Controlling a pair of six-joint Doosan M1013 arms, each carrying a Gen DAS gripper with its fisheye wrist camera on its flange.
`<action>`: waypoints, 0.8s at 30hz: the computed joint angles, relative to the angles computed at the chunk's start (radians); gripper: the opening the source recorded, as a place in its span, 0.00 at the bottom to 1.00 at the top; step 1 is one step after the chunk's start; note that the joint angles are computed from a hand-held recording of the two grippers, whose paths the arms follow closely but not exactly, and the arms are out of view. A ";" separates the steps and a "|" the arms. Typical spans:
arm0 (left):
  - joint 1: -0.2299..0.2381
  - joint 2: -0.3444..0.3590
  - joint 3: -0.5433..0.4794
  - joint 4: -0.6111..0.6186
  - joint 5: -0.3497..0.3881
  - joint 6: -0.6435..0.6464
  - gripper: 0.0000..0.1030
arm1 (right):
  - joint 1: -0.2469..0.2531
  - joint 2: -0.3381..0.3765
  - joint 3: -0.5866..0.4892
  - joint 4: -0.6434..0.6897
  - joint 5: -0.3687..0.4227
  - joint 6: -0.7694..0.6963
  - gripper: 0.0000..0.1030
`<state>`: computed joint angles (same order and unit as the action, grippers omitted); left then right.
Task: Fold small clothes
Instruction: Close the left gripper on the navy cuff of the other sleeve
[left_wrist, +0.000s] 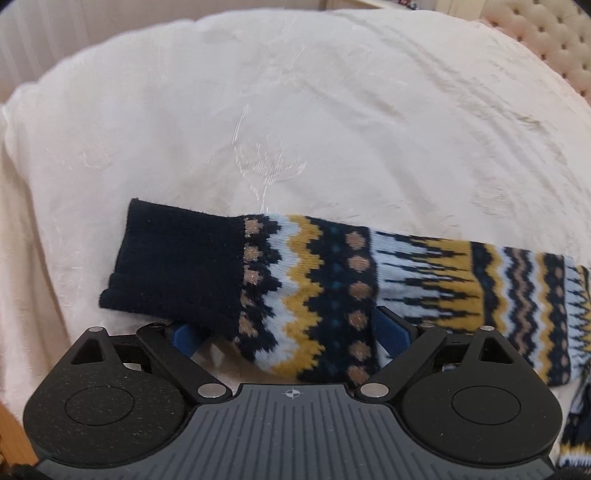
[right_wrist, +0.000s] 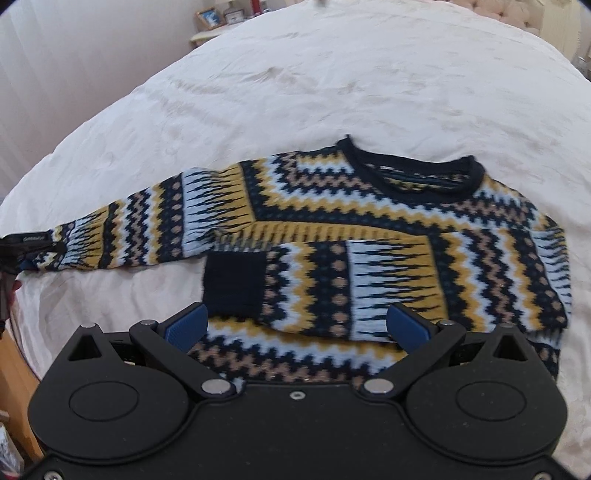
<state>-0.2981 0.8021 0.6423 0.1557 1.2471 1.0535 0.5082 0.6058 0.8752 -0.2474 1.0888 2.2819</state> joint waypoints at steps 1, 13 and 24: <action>0.004 0.006 -0.003 -0.014 0.001 -0.004 0.98 | 0.002 0.010 -0.018 0.006 0.012 -0.011 1.00; -0.020 0.015 0.037 0.093 -0.068 -0.081 1.00 | -0.002 0.102 -0.186 0.073 0.142 -0.116 1.00; -0.013 -0.021 0.080 0.079 -0.122 -0.098 0.64 | -0.012 0.145 -0.259 0.128 0.183 -0.175 1.00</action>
